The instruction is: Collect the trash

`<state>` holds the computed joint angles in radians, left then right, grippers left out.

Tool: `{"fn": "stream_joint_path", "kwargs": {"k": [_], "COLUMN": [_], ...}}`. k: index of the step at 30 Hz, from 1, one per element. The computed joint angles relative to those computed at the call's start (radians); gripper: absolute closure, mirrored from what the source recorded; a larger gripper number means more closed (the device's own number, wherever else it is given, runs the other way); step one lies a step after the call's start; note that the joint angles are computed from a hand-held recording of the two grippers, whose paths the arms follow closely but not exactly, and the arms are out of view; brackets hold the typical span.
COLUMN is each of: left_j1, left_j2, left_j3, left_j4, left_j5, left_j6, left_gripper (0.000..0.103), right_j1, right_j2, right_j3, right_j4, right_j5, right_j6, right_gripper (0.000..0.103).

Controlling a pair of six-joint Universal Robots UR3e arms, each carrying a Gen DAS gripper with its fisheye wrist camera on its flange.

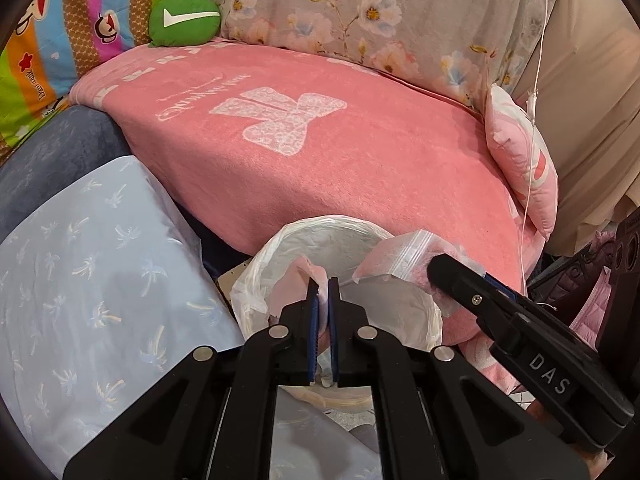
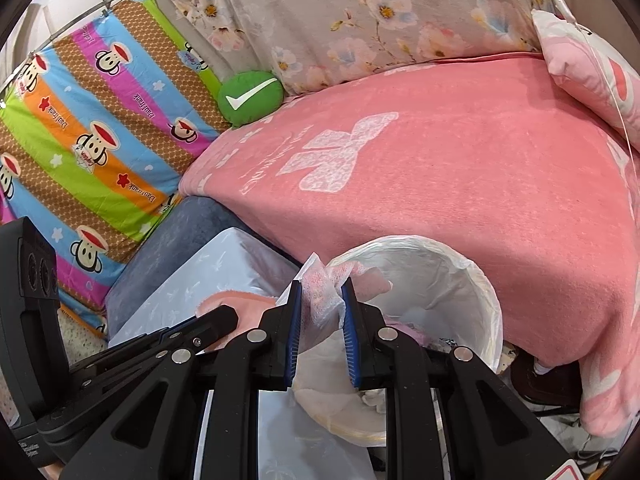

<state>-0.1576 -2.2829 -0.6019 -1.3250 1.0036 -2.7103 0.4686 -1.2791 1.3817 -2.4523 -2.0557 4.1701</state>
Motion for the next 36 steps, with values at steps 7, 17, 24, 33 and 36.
{"fn": "stream_joint_path", "kwargs": {"k": [7,17,24,33,36], "left_j1": [-0.001,0.014,0.025,0.039,0.043], "left_j2": [0.008,0.023,0.053,0.144,0.176], "left_j3": [-0.038,-0.114,-0.195,-0.377,-0.436], "left_j4": [0.068,0.182,0.253,0.385,0.421], "left_j5": [0.005,0.078,0.135,0.183,0.201], "left_j6": [-0.030,-0.096,-0.112,-0.104,-0.099], "left_gripper": [0.050,0.036,0.035,0.035,0.034], "right_j1": [-0.013,-0.016,-0.001,0.051,0.077], "right_j2": [-0.002,0.023,0.051,0.103,0.115], "right_j3": [0.009,-0.019,-0.053,-0.161,-0.180], "right_j4": [-0.005,0.014,0.053,0.188,0.217], "right_j5": [0.011,0.025,0.027,0.001,-0.019], "right_j6": [-0.002,-0.016,-0.030,-0.059,-0.061], "right_gripper": [0.085,0.070,0.068,0.067,0.062]}}
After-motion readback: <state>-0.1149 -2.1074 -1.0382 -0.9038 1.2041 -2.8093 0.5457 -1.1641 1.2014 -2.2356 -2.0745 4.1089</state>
